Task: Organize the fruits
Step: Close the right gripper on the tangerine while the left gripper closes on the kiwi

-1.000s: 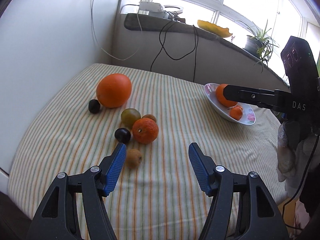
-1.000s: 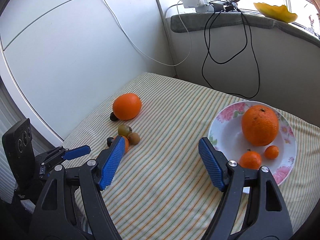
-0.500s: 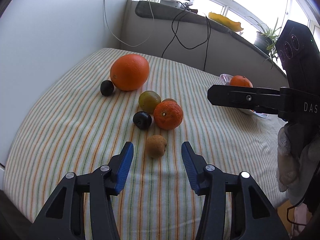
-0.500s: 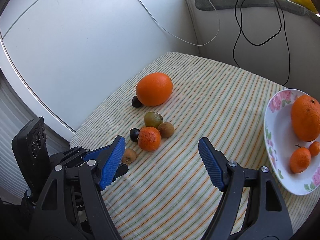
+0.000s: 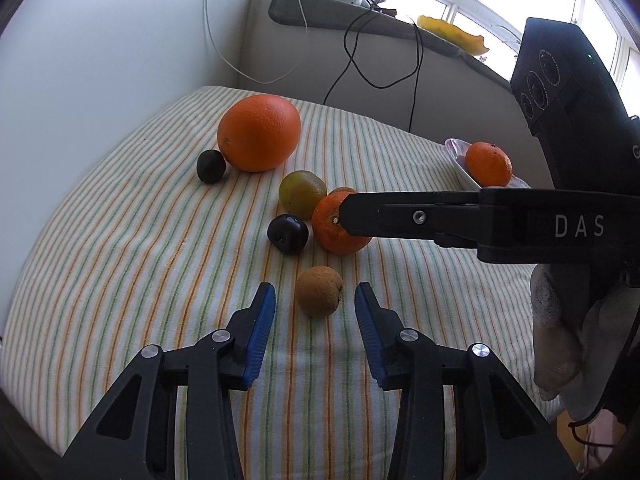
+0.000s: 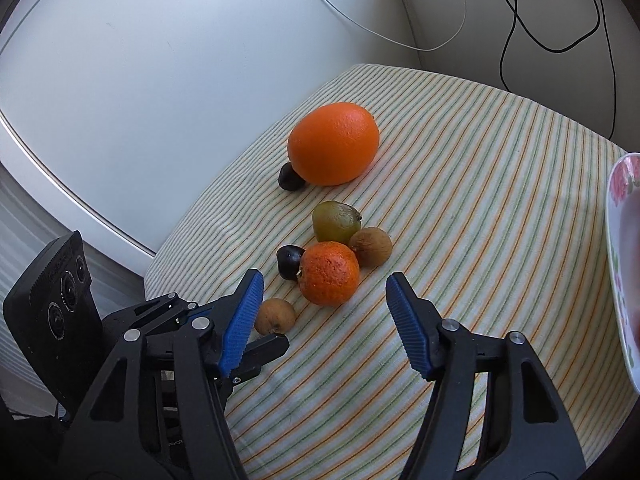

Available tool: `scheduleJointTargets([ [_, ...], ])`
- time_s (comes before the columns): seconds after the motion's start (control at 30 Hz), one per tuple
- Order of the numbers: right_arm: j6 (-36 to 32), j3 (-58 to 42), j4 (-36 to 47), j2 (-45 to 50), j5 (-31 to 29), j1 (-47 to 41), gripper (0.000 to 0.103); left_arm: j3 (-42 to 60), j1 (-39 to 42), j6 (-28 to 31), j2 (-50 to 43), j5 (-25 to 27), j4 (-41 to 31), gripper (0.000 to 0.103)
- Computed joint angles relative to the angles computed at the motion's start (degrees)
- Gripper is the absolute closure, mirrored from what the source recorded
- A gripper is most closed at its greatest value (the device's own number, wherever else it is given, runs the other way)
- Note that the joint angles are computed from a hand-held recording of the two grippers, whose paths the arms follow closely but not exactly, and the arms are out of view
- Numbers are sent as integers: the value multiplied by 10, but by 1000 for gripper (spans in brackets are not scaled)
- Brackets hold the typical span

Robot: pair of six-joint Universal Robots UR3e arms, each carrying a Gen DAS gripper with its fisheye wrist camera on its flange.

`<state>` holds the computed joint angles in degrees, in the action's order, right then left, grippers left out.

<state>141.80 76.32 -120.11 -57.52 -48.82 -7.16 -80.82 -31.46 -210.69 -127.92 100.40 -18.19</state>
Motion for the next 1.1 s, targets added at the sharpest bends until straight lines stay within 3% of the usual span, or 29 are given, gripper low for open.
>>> scheduleJointTargets([
  [0.23, 16, -32, 19, 27, -6, 11, 45, 14, 0, 0, -8, -1, -8, 64],
  [0.63, 24, -49, 18, 48, -21, 24, 65, 18, 1, 3, -13, 4, -9, 76],
  [1.1, 11, -14, 11, 25, -8, 10, 66, 15, 2, 7, -15, -1, 4, 80],
])
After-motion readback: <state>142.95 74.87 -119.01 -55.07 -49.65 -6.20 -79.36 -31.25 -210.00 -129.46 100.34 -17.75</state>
